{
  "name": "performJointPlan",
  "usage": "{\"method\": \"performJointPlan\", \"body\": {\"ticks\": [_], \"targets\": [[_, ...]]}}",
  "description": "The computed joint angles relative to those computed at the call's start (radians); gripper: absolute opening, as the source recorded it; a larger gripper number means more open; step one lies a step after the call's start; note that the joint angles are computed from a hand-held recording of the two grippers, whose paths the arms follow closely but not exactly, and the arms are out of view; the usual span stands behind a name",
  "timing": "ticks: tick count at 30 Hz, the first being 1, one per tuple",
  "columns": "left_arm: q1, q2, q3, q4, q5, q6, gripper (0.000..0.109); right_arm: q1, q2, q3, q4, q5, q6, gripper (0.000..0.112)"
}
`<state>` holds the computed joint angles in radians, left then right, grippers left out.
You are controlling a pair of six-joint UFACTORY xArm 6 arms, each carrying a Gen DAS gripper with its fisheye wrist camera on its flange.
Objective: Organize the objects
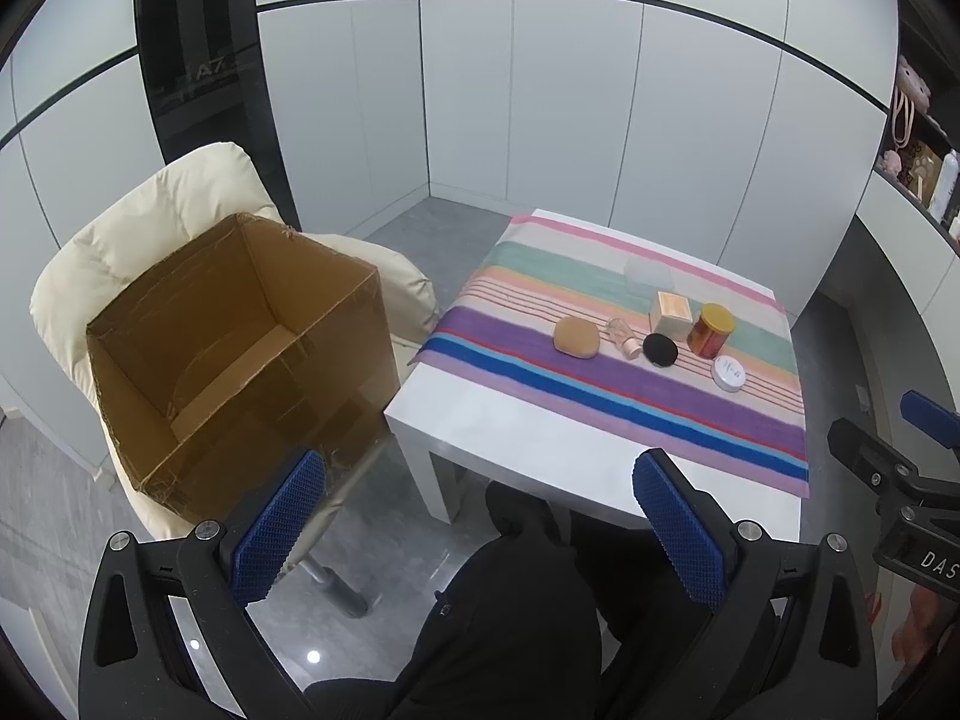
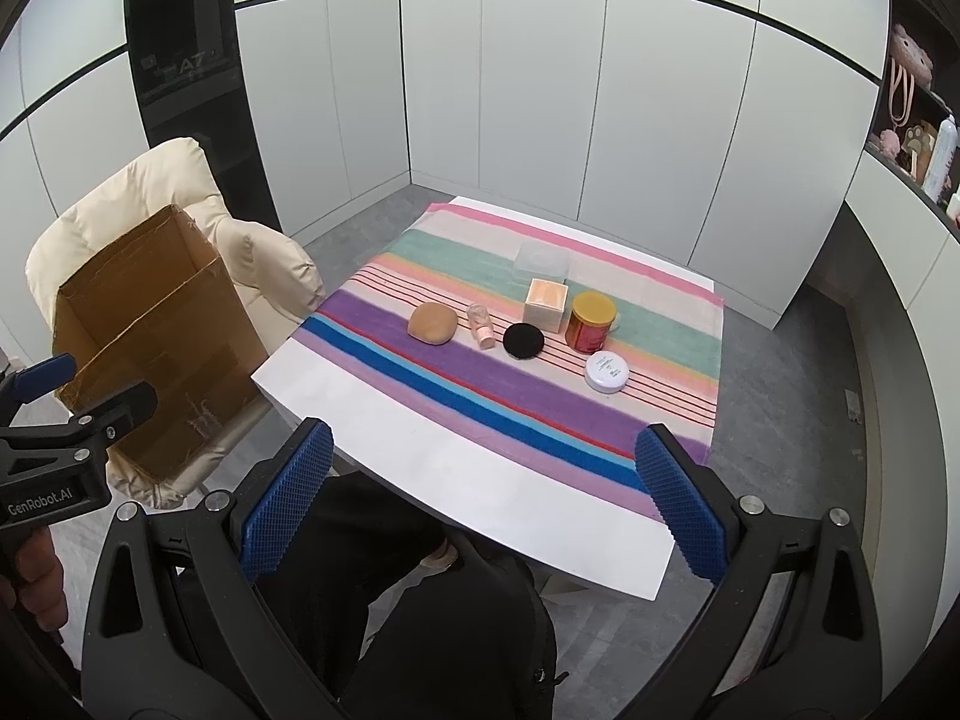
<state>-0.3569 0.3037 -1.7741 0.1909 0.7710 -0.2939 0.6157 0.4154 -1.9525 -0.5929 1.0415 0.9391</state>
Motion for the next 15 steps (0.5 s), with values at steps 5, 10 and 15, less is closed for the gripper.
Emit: {"method": "performJointPlan", "body": {"ticks": [5,10,15], "targets": [[0.001,0.005,-0.005,0.001,0.003,-0.006,0.103,0.002,0.004,-0.004,0.003,0.006,0.017,0.102],[-0.004,0.009,-0.009,0.010,0.006,-0.014,0.103,0.003,-0.009,0.016,-0.009,0.000,0.048,0.102],[-0.002,0.013,-0.014,0.013,0.011,-0.009,0.103,0.005,0.000,0.002,-0.012,0.014,0.058,0.102]]}}
